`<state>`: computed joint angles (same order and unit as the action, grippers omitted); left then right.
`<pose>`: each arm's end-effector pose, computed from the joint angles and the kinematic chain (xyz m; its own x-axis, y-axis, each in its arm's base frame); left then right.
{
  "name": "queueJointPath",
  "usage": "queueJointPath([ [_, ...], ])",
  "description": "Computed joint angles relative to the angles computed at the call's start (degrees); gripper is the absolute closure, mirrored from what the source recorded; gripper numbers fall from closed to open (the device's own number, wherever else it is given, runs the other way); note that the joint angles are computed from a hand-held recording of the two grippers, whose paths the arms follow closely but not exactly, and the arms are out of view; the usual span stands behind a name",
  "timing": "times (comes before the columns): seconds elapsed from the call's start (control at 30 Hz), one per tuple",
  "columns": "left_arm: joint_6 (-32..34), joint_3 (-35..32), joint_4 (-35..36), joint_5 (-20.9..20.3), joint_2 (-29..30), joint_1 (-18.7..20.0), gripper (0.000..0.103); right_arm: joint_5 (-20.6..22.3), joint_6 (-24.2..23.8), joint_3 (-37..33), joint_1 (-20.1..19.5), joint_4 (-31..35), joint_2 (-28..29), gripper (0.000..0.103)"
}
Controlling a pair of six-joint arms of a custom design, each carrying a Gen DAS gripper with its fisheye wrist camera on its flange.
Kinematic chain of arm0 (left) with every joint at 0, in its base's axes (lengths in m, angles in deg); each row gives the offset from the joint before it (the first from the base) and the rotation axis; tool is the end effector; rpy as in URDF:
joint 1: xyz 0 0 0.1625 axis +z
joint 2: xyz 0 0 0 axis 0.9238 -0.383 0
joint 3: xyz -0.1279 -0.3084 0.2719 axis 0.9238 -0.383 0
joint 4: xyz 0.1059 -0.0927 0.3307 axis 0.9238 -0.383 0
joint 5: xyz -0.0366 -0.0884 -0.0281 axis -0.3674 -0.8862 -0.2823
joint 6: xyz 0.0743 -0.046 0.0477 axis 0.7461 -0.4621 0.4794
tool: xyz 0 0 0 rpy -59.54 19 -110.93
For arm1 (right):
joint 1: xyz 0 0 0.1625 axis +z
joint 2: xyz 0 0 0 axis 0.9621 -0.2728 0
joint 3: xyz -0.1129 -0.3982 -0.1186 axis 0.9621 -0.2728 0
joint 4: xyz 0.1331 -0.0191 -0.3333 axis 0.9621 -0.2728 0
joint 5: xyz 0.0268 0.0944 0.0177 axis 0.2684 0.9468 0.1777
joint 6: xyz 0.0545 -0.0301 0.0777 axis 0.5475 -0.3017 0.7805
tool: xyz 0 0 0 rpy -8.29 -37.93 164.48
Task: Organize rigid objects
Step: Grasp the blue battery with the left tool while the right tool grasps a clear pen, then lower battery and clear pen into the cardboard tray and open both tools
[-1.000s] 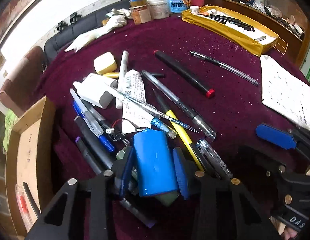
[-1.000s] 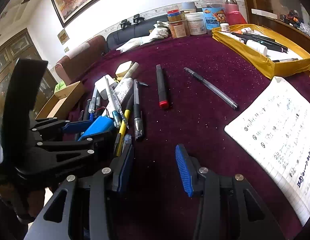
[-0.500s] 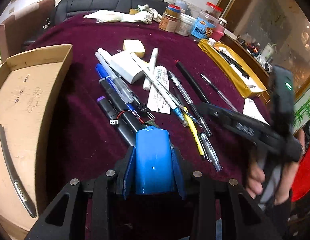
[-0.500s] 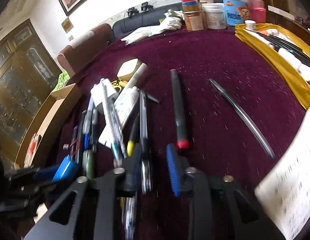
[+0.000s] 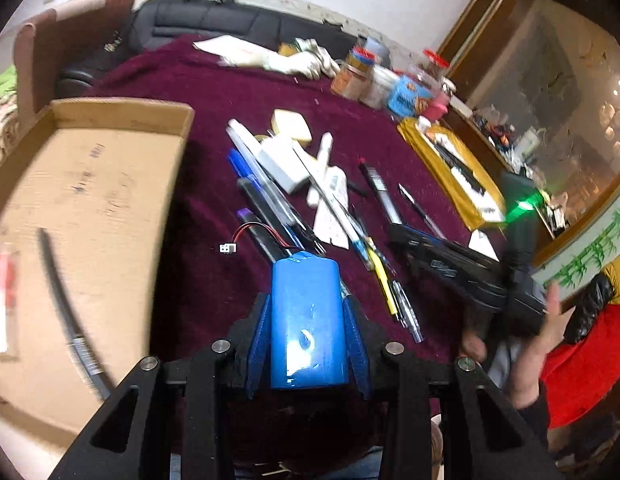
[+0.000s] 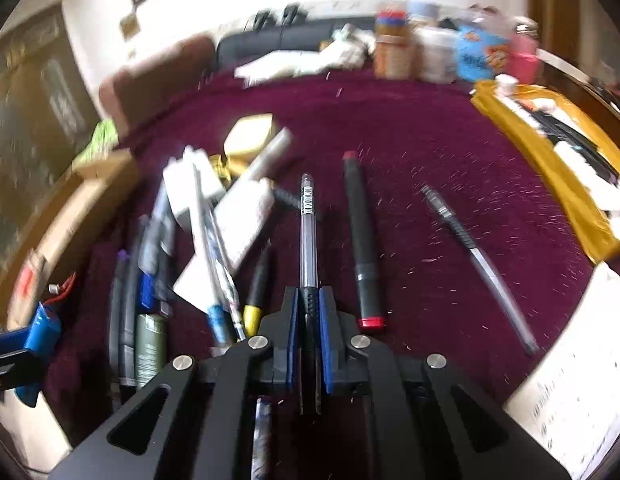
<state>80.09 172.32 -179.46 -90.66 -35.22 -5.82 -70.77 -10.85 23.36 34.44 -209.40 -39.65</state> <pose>-0.0466 -0.4699 0.2699 -0.9141 0.1285 -0.3845 0.3193 0.8127 -0.4875 0.2661 -0.5436 0.0003 -0.7801 -0.1911 0.5958 -0.5083 0.7488 -0.4254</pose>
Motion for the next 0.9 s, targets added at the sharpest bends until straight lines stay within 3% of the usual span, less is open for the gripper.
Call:
queueJointPath([
  [0.07,0.3,1.9,-2.0,4.3,-1.9,-1.8,0.065,4.7,3.0,3.0,0.8,-2.0,-2.0,0.094],
  [0.17,0.3,5.1,-6.4,14.9,-4.3,-5.4,0.065,10.4,2.5,5.9,4.0,-5.7,-2.9,0.094],
  [0.2,0.0,5.5,-6.5,16.7,-5.1,-5.9,0.065,12.0,2.5,6.1,4.9,-5.5,-2.9,0.094],
  [0.27,-0.6,6.1,-6.6,19.9,-6.8,-6.7,0.065,16.1,2.8,5.9,6.6,-3.3,-2.5,0.094],
  [0.47,0.5,8.4,-9.7,30.0,-9.7,-8.7,0.065,20.5,3.1,1.4,9.8,3.9,0.8,0.093],
  [0.63,1.1,8.0,-10.5,33.7,-9.7,-7.3,0.065,20.8,3.5,-3.4,11.4,9.1,4.3,0.093],
  [0.9,1.2,7.1,-10.6,32.1,-8.4,-2.3,0.065,18.9,2.3,-9.9,12.0,16.0,8.3,0.093],
])
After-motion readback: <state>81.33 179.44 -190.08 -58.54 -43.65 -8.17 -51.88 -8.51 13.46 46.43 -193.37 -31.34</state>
